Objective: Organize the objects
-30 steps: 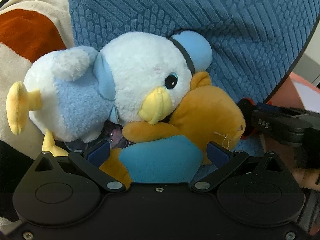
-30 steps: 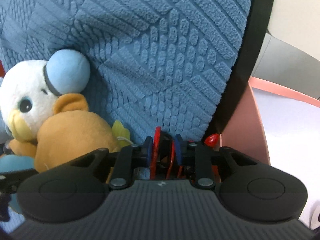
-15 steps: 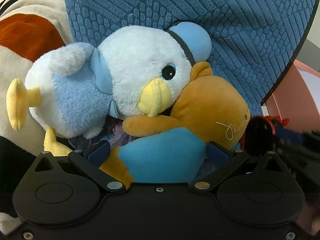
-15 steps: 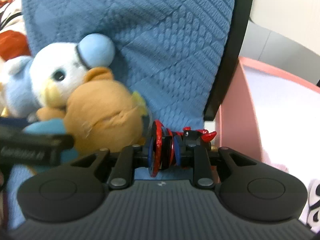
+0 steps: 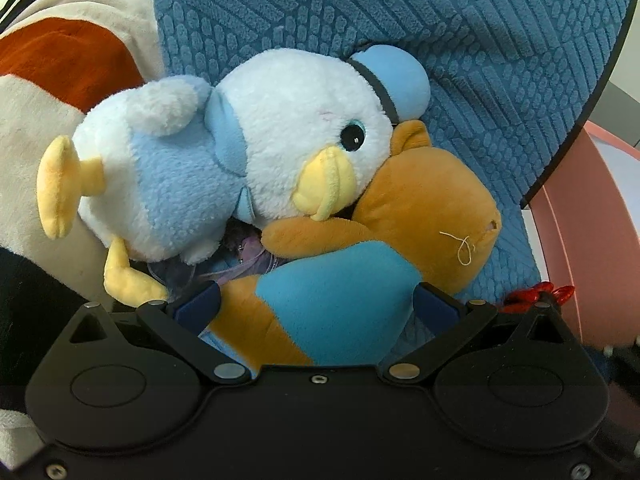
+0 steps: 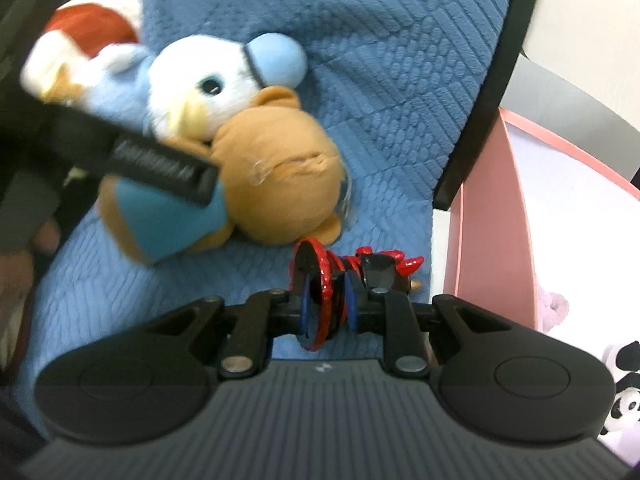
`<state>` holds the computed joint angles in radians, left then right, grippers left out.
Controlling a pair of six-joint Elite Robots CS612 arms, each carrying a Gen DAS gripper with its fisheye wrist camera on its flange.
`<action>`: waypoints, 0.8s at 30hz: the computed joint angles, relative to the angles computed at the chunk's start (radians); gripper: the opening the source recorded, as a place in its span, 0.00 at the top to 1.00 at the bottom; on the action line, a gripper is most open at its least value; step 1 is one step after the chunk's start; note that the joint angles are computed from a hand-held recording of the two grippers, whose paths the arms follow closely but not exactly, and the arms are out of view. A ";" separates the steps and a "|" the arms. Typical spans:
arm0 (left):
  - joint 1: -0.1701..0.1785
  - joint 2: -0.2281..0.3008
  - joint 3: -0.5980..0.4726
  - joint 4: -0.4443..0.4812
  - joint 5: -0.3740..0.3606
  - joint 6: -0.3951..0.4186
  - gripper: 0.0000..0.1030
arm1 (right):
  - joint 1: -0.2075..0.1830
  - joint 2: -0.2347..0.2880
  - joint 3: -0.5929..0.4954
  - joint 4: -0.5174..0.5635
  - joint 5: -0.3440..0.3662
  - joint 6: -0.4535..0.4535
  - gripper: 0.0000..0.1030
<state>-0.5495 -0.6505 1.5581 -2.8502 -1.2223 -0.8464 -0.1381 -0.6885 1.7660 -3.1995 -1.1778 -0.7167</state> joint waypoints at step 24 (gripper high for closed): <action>-0.052 0.053 -0.078 0.072 0.169 0.179 0.00 | -0.101 -0.071 0.132 0.110 0.220 0.096 0.70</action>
<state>-0.6014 -0.5970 1.4801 -2.7787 -1.0535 -0.6673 -0.2395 -0.7591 1.8976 -3.0891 -0.9581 -0.6203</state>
